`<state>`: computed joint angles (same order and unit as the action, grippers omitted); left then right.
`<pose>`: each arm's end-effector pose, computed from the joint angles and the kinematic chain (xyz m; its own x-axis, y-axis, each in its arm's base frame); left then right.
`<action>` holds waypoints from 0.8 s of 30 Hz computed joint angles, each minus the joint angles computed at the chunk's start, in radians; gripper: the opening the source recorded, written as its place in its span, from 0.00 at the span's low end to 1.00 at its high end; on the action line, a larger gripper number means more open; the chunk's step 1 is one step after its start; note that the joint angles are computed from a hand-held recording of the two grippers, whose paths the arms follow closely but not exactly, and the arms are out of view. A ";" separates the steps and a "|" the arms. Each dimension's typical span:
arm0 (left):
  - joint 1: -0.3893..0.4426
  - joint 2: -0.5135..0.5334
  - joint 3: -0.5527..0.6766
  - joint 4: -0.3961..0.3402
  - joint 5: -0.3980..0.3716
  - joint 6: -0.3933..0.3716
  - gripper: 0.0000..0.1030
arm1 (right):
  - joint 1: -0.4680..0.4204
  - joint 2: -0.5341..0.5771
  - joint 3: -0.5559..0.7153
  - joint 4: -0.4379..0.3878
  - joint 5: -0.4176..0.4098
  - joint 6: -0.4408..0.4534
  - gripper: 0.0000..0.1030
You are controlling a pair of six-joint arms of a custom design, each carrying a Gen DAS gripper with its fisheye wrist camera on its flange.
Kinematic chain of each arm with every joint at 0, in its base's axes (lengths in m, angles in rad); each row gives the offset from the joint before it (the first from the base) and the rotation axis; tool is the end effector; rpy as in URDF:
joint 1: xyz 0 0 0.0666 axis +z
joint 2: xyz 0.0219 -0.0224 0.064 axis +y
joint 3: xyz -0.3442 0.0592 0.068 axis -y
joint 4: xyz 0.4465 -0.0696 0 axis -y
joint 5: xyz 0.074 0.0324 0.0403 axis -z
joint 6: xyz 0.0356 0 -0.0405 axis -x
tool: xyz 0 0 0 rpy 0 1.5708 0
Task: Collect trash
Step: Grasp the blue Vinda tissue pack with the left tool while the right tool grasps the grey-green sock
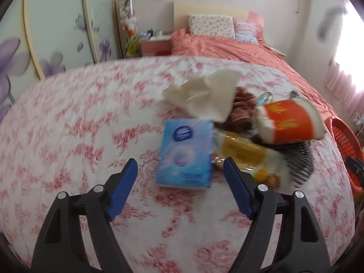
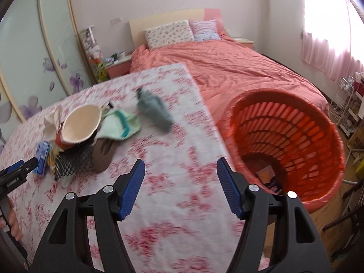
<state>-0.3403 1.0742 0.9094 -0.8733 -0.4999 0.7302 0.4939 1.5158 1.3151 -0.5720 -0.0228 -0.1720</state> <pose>0.3934 -0.1216 0.3016 -0.6473 -0.3918 -0.6538 -0.4944 0.8687 -0.0311 0.5164 0.2785 0.3124 -0.6892 -0.1767 -0.7027 -0.3759 0.9163 0.1382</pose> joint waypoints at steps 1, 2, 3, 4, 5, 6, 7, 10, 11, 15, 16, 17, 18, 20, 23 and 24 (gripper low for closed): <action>0.016 0.003 -0.002 0.006 0.019 -0.003 0.74 | 0.006 0.015 0.014 -0.006 0.000 0.000 0.64; 0.018 0.009 -0.003 0.007 0.026 0.001 0.74 | 0.011 0.024 0.024 -0.010 0.003 -0.003 0.64; 0.023 0.012 -0.004 0.014 0.037 -0.001 0.72 | 0.013 0.034 0.035 -0.014 0.003 -0.006 0.64; 0.034 0.013 -0.009 0.027 0.052 -0.014 0.70 | 0.014 0.054 0.057 -0.020 0.000 -0.012 0.64; 0.039 0.021 -0.007 0.036 0.061 -0.023 0.70 | 0.018 0.062 0.064 -0.019 0.000 -0.019 0.64; 0.043 0.027 -0.005 0.041 0.066 -0.031 0.68 | 0.017 0.076 0.080 -0.020 -0.002 -0.025 0.64; 0.044 0.038 0.000 0.046 0.066 -0.033 0.68 | 0.017 0.095 0.102 -0.021 -0.001 -0.033 0.63; 0.059 0.057 0.008 0.059 0.073 -0.044 0.61 | 0.020 0.157 0.176 -0.026 0.009 -0.047 0.63; 0.063 0.061 0.011 0.059 0.076 -0.043 0.59 | 0.023 0.173 0.194 -0.027 0.012 -0.047 0.63; 0.085 0.053 0.011 0.044 0.079 -0.035 0.51 | 0.034 0.253 0.296 -0.047 0.037 -0.031 0.62; 0.090 0.049 0.010 0.037 0.074 -0.039 0.51 | 0.035 0.269 0.317 -0.056 0.041 -0.027 0.62; 0.098 0.041 0.006 0.022 0.063 -0.044 0.51 | 0.036 0.293 0.349 -0.074 0.044 -0.022 0.62; 0.106 0.030 -0.003 0.014 0.059 -0.046 0.51 | 0.036 0.317 0.380 -0.094 0.046 -0.019 0.61; 0.128 0.014 -0.018 -0.002 0.057 -0.044 0.51 | 0.034 0.358 0.434 -0.135 0.051 -0.018 0.57; 0.155 -0.006 -0.040 -0.017 0.051 -0.035 0.51 | 0.028 0.406 0.496 -0.193 0.042 -0.029 0.46; 0.162 -0.017 -0.049 -0.017 0.053 -0.040 0.51 | 0.028 0.406 0.497 -0.194 0.043 -0.032 0.45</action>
